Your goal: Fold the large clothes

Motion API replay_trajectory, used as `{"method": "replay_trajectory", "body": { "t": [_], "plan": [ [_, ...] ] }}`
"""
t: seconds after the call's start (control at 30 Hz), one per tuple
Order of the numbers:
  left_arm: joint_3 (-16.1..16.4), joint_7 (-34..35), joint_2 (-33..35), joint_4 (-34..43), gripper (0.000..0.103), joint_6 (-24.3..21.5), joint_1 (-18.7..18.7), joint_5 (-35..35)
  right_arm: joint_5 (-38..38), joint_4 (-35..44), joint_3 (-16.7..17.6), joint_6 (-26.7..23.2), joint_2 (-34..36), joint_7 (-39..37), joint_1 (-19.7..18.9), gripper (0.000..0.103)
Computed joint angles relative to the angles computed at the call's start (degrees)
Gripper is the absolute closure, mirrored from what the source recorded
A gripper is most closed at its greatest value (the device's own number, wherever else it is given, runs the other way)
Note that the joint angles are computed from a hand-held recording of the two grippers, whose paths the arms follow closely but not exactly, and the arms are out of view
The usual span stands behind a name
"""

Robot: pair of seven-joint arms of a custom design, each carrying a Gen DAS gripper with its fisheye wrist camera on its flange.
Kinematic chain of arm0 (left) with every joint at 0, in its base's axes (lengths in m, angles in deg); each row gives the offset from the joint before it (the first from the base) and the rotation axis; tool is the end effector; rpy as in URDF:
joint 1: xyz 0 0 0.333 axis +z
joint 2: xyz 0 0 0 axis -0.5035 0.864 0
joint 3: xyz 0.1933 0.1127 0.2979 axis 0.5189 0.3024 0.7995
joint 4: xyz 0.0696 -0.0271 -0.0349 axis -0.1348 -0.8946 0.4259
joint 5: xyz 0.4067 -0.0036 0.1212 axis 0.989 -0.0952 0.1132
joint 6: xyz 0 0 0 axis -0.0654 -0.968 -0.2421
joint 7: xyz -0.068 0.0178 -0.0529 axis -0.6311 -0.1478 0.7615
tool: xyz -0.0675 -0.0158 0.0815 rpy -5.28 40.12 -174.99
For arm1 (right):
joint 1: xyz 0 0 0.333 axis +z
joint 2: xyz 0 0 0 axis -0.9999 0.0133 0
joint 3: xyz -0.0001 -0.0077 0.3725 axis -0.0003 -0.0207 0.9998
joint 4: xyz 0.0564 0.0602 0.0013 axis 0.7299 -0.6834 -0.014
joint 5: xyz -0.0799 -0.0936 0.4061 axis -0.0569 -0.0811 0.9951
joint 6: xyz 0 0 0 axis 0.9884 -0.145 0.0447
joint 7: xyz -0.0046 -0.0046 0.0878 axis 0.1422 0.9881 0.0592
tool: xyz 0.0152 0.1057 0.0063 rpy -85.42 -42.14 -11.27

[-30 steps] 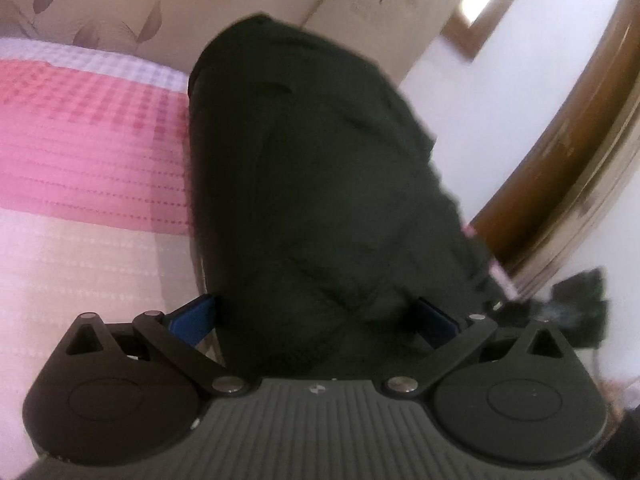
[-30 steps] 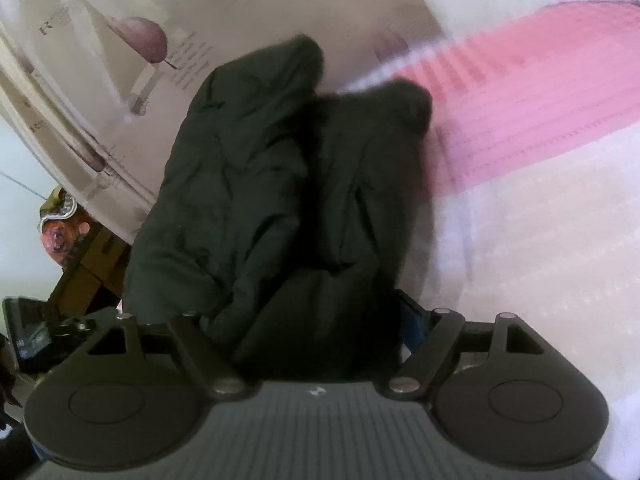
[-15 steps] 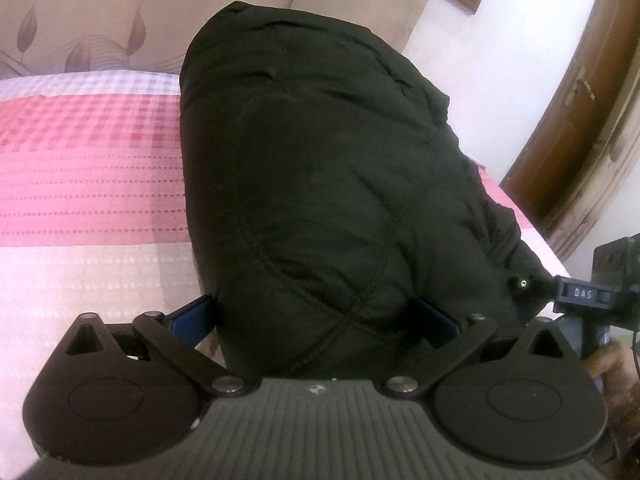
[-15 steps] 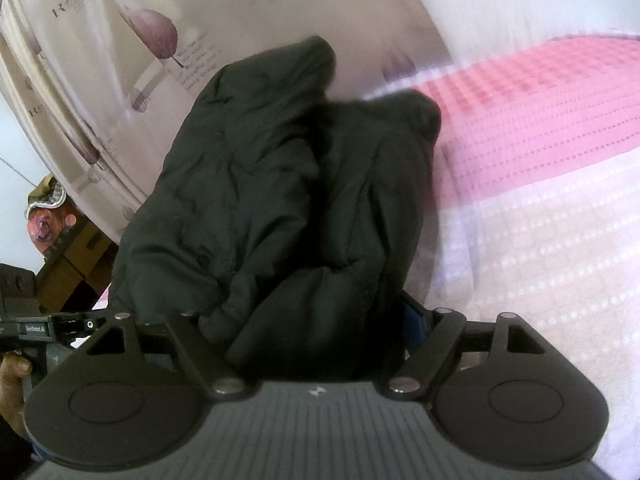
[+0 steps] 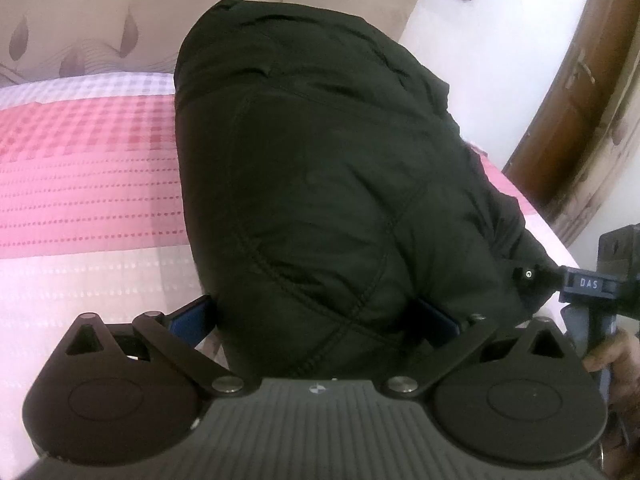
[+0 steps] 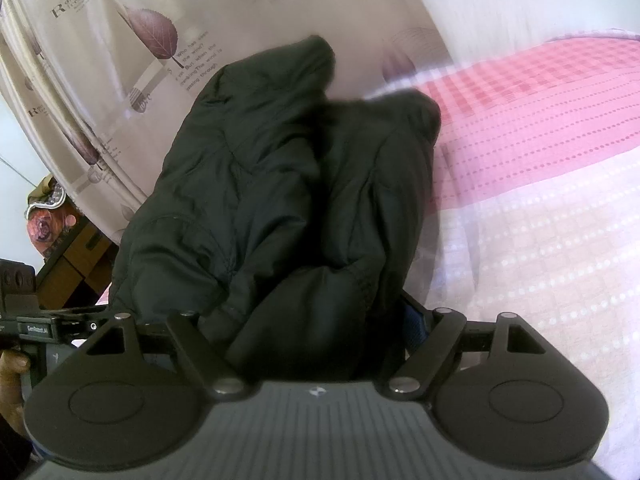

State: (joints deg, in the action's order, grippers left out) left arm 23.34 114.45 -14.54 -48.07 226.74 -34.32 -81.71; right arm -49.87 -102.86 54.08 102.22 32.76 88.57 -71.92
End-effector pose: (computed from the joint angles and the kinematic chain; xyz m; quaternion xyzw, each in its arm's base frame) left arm 0.6899 -0.2462 0.4519 -0.5019 0.7551 -0.4082 0.1057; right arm 0.6778 0.3690 0.4366 -0.5586 0.6526 -0.0606 0.5083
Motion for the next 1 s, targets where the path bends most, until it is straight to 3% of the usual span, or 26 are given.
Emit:
{"method": "replay_trajectory", "body": {
  "t": [0.13, 0.3, 0.43, 0.63, 0.77, 1.0],
  "plan": [
    [-0.7, 1.1, 0.3, 0.2, 0.000, 0.2, 0.5, -0.4, 0.8, 0.6, -0.7, -0.6, 0.1, 0.4, 0.8, 0.023],
    [-5.0, 8.0, 1.2, 1.0, 0.002, -1.4, 4.7, -7.4, 2.3, 1.6, -5.0, -2.1, 0.0, 0.8, 4.9, 0.023],
    [-5.1, 12.2, 0.8, 0.7, 0.015, -0.6, 4.9, -13.1, 3.5, 2.4, -5.7, -1.8, 0.5, 1.6, 6.0, 0.034],
    [-6.7, 22.6, -0.5, 0.0, 0.035, 2.5, 6.4, -23.9, 5.5, 3.2, -8.8, -0.1, 1.2, 3.6, 9.4, 0.042],
    [-5.3, 27.3, -1.0, 0.3, 0.042, 2.1, 5.9, -28.5, 6.5, 4.0, -12.2, 1.0, 1.6, 4.0, 13.0, 0.048],
    [-2.7, 35.6, -5.4, -2.2, 0.048, 1.3, 5.4, -38.9, 9.3, 5.6, -15.3, 3.5, 2.4, 4.0, 17.5, 0.054]
  ]
}}
